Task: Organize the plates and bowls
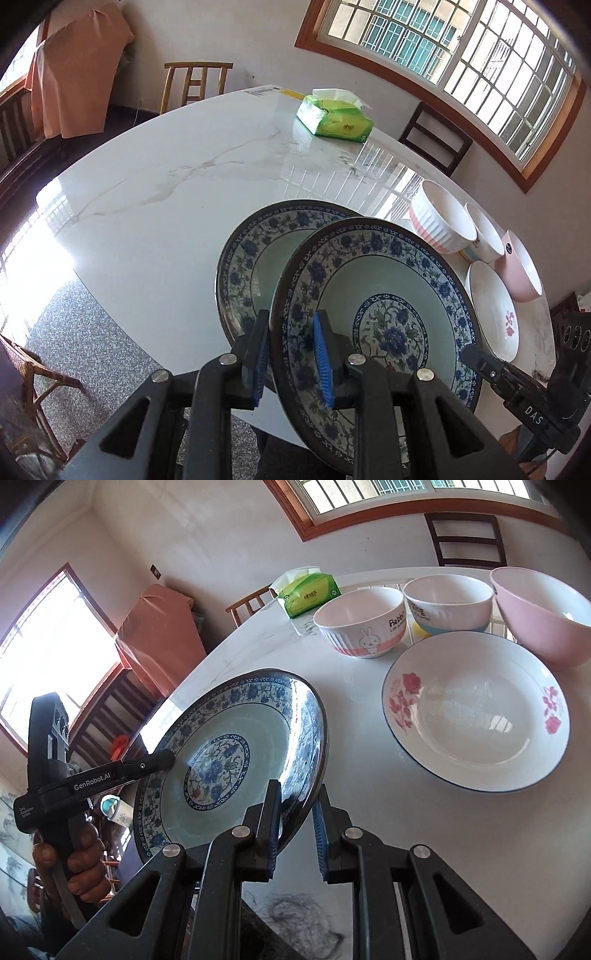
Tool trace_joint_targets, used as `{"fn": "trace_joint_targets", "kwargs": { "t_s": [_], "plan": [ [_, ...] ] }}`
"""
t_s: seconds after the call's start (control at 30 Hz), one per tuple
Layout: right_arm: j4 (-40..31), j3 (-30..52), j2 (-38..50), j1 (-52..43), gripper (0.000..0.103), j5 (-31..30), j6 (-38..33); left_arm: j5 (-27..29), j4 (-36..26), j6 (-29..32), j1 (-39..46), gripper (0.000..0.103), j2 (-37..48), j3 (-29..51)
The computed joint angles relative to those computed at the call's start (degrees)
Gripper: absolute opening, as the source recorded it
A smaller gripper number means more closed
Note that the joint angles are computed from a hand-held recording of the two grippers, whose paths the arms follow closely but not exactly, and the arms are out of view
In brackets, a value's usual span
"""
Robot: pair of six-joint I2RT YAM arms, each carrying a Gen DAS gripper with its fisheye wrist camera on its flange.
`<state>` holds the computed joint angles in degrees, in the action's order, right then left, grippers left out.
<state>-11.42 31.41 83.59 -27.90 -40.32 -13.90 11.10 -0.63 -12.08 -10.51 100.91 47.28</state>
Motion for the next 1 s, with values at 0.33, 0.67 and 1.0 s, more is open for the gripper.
{"fn": "trace_joint_targets", "kwargs": {
  "t_s": [0.33, 0.67, 1.0],
  "plan": [
    [9.65, 6.65, 10.6, 12.67, 0.017, 7.02, 9.17, 0.42, -0.3, 1.14, 4.08, 0.024, 7.54, 7.2],
    [11.05, 9.1, 12.69, 16.14, 0.019, 10.23, 11.02, 0.98, -0.46, 1.36, 4.97, 0.024, 9.46, 8.87],
    [11.52, 9.51, 13.15, 17.24, 0.019, 11.16, 11.49, 0.53, 0.02, 0.99, 5.1, 0.024, 10.2, 8.76]
  ]
}}
